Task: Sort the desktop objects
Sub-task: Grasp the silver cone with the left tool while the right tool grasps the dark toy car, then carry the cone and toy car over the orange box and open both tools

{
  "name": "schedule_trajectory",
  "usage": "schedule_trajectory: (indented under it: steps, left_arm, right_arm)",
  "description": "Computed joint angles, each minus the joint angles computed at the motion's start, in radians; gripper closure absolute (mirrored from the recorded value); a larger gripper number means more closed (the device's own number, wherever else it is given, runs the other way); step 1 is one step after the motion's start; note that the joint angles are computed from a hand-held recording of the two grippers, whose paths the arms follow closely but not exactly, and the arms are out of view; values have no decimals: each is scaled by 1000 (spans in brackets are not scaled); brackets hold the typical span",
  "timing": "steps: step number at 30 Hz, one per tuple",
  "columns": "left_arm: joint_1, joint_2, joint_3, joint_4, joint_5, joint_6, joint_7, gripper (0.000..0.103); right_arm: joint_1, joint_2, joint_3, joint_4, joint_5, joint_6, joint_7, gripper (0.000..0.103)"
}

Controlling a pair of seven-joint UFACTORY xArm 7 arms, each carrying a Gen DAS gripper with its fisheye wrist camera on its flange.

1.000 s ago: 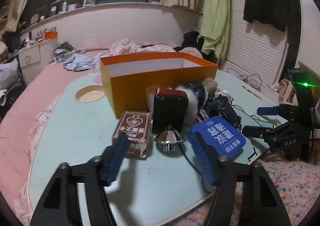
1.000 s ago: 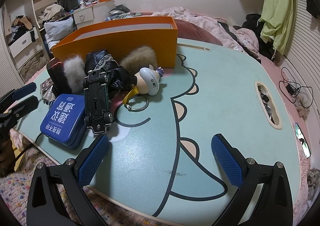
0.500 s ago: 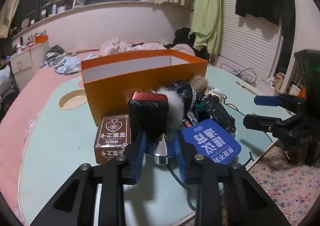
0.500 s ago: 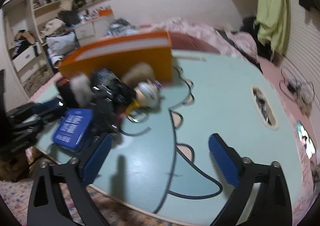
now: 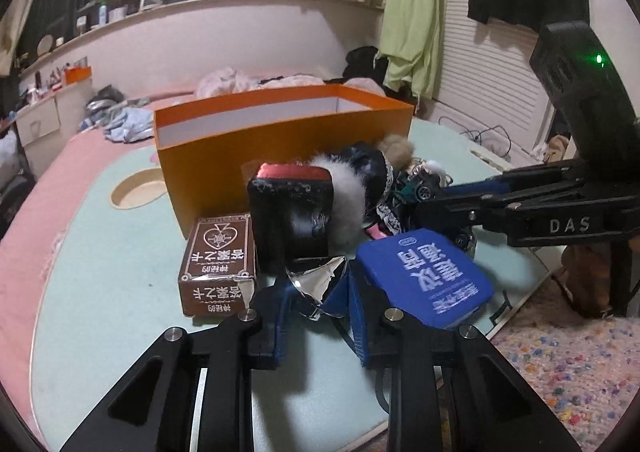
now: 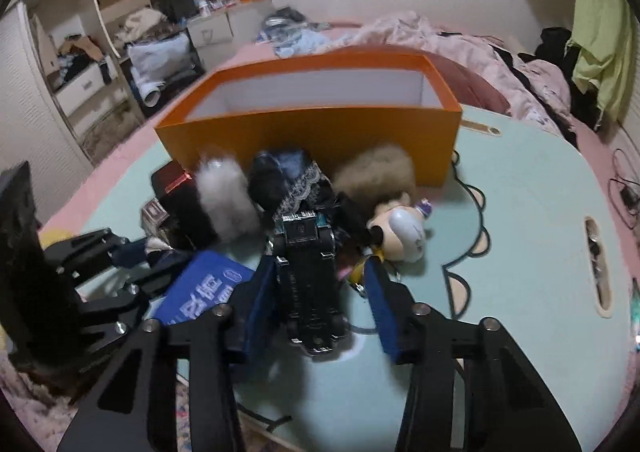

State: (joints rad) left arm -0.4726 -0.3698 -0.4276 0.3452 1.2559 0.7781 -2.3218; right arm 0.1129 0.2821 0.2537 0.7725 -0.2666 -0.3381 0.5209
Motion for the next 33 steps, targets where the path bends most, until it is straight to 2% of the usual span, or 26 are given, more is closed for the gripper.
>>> schedule_trajectory:
  steps: [2, 6, 10, 13, 15, 18, 21, 23, 25, 26, 28, 29, 31, 32, 33]
  left_arm:
    - [-2, -10, -3, -4, 7, 2, -8, 79]
    - [-11, -37, -14, -9, 3, 16, -12, 79]
    - [-20, -117, -22, -31, -25, 22, 6, 79]
    - [-16, -197, -32, -42, -66, 39, 62, 79]
    - [4, -236, -33, -42, -83, 37, 109, 79]
    - [62, -291, 1, -36, -79, -5, 180, 79]
    - [147, -293, 48, -15, -54, -77, 232, 79]
    - [208, -274, 76, 0, -37, -127, 253, 79]
    - [276, -241, 104, 16, 8, -206, 242, 79]
    - [308, -217, 115, 27, 22, -239, 240, 79]
    - [364, -165, 117, 54, 38, -258, 238, 79]
    - [382, -137, 116, 68, 41, -254, 240, 79]
    - [404, -97, 125, 87, 50, -255, 234, 76]
    - [411, -88, 129, 89, 63, -259, 216, 72]
    - [414, -84, 133, 89, 77, -263, 195, 58]
  right_arm:
    - [0, -2, -2, -12, -5, -21, -3, 72]
    - [-25, 4, 11, -29, -42, -62, 33, 74]
    - [31, -19, -44, -76, 25, -150, 27, 74]
    - [52, -62, -74, -136, 58, -258, 26, 74]
    - [24, -88, -78, -147, -6, -284, 83, 74]
    - [9, -123, -93, -118, -74, -247, 139, 74]
    - [34, -124, -112, -52, -37, -170, 98, 74]
    - [-11, -90, -93, 14, -111, -135, 157, 74]
    - [-96, -35, -42, 101, -237, -98, 269, 74]
    - [-159, 10, 6, 167, -316, -64, 339, 74]
    - [-276, 77, 114, 251, -421, 1, 416, 74]
    - [-288, 116, 136, 307, -432, 59, 419, 74]
    - [-216, 133, 76, 345, -371, 114, 370, 74]
    - [-139, 145, 4, 374, -330, 140, 351, 74]
    - [-104, 151, -30, 384, -306, 142, 341, 73]
